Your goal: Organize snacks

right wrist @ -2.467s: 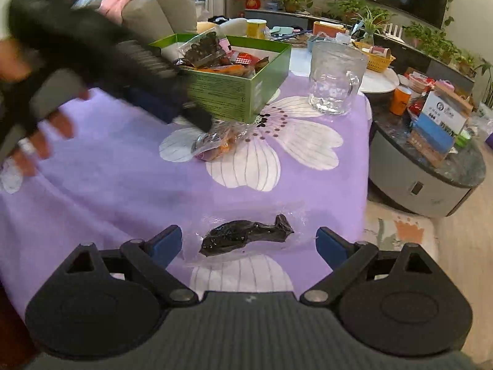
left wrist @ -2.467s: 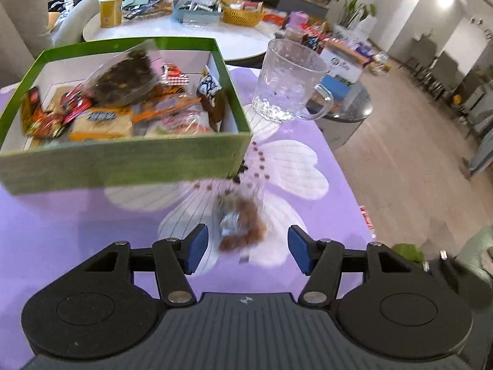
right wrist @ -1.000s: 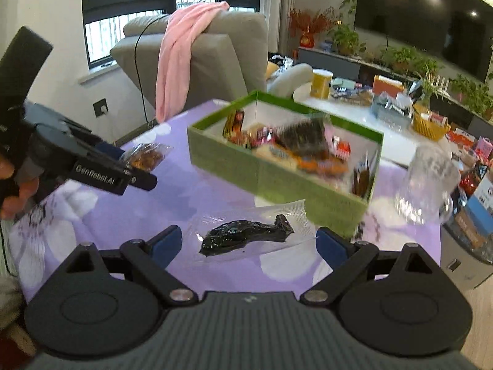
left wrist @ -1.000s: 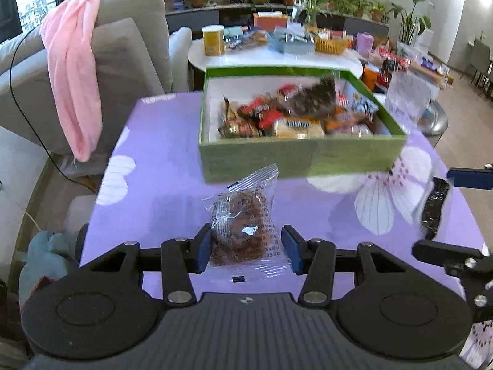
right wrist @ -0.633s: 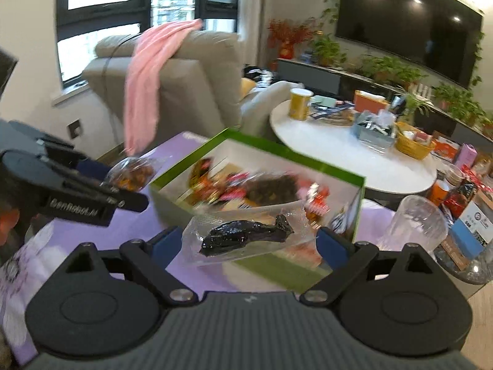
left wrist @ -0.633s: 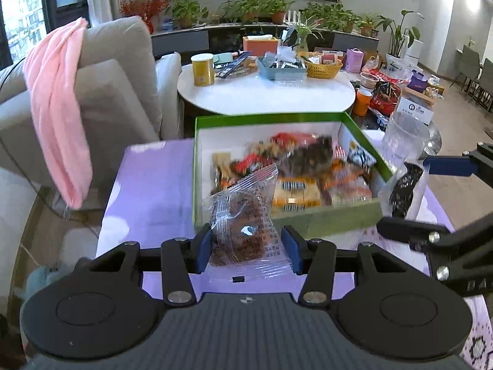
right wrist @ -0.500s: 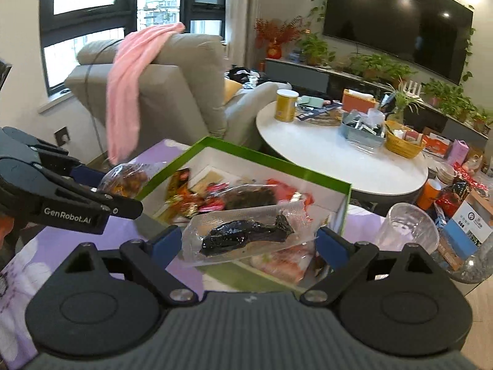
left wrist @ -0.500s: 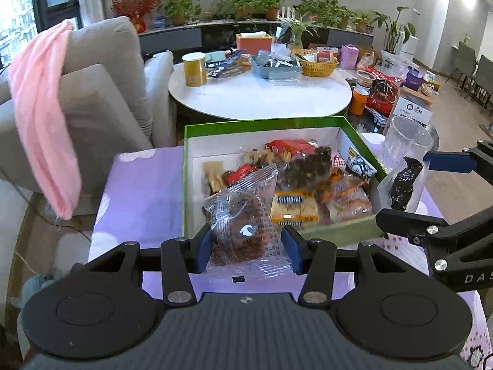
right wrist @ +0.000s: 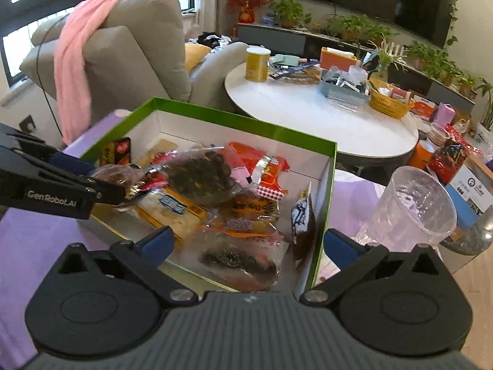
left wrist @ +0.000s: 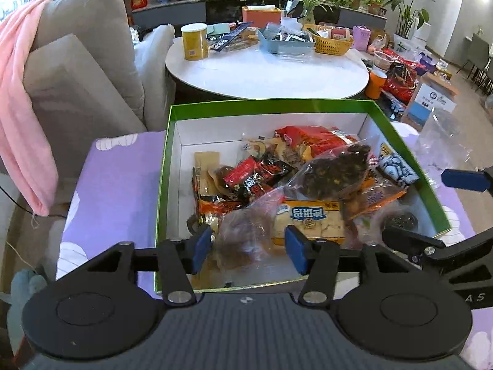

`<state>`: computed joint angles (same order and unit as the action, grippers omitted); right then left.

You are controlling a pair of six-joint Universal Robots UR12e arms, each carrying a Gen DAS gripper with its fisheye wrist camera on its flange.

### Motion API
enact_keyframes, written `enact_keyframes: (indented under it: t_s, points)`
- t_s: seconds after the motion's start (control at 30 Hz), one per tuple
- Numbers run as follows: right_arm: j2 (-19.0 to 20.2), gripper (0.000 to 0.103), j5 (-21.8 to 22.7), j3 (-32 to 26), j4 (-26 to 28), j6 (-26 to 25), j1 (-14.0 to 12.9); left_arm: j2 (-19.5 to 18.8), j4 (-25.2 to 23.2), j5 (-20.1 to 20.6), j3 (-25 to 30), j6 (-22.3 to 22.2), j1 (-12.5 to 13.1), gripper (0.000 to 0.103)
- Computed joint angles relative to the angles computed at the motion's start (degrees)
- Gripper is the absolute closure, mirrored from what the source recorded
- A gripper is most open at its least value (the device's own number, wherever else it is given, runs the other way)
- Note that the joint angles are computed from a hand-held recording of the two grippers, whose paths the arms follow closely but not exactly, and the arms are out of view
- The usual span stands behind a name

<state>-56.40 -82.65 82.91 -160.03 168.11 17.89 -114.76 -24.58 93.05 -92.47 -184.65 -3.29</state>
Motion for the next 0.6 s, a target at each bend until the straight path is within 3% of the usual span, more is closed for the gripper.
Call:
enact_keyframes:
  t_s: [0.33,0.6]
  points:
    - [-1.58,0.026,1.98,2.07,-2.88,4.94,-0.85,1.18,2.43,1.62,-1.47,0.00,-0.08,0.049]
    - [-4.21,0.026,1.84,4.74,-2.37,4.25,0.20,4.44,3.74,2.35,-5.49,-0.82,-0.14,0.049]
